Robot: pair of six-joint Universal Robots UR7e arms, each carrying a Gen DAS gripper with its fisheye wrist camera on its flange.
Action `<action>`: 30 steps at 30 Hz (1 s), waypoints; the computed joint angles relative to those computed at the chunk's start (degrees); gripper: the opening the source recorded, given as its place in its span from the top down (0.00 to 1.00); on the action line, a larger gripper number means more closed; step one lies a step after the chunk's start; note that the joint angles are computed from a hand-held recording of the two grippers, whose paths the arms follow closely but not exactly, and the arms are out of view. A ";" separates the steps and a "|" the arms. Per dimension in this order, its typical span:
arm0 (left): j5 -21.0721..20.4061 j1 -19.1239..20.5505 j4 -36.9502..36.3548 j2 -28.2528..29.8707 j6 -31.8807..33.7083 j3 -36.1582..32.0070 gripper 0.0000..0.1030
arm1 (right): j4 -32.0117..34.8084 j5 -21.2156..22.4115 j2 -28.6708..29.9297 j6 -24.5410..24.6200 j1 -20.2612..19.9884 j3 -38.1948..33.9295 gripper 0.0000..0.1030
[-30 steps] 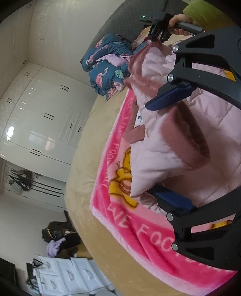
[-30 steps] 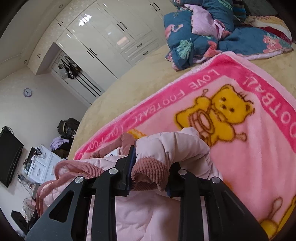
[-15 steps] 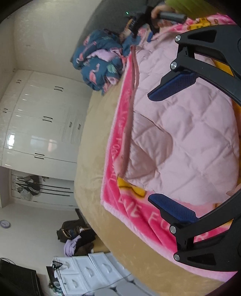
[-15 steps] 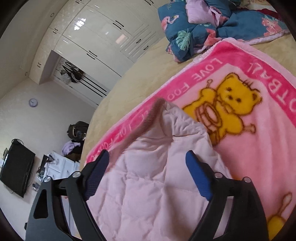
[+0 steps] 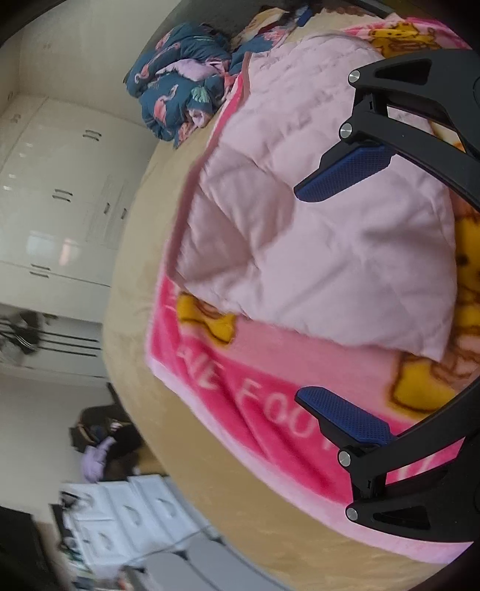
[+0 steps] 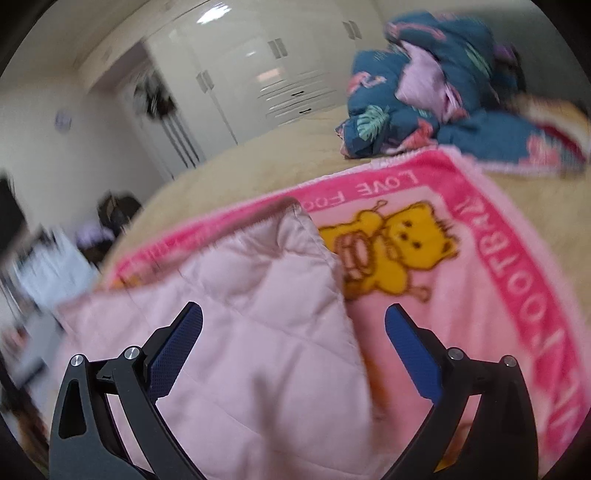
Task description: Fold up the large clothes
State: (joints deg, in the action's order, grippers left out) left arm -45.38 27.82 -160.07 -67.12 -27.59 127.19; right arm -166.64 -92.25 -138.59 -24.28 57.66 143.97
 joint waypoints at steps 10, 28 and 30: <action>-10.67 4.89 -3.88 1.16 2.78 2.40 0.09 | 5.35 9.37 -5.73 -9.45 -12.41 3.30 0.04; -2.17 -1.41 -11.79 4.52 8.97 2.97 0.88 | 0.14 11.91 -13.34 -15.89 -12.51 10.72 0.81; -1.95 -1.52 -12.50 4.58 10.03 1.59 0.88 | 0.95 13.99 -14.88 -14.01 -13.14 9.96 0.82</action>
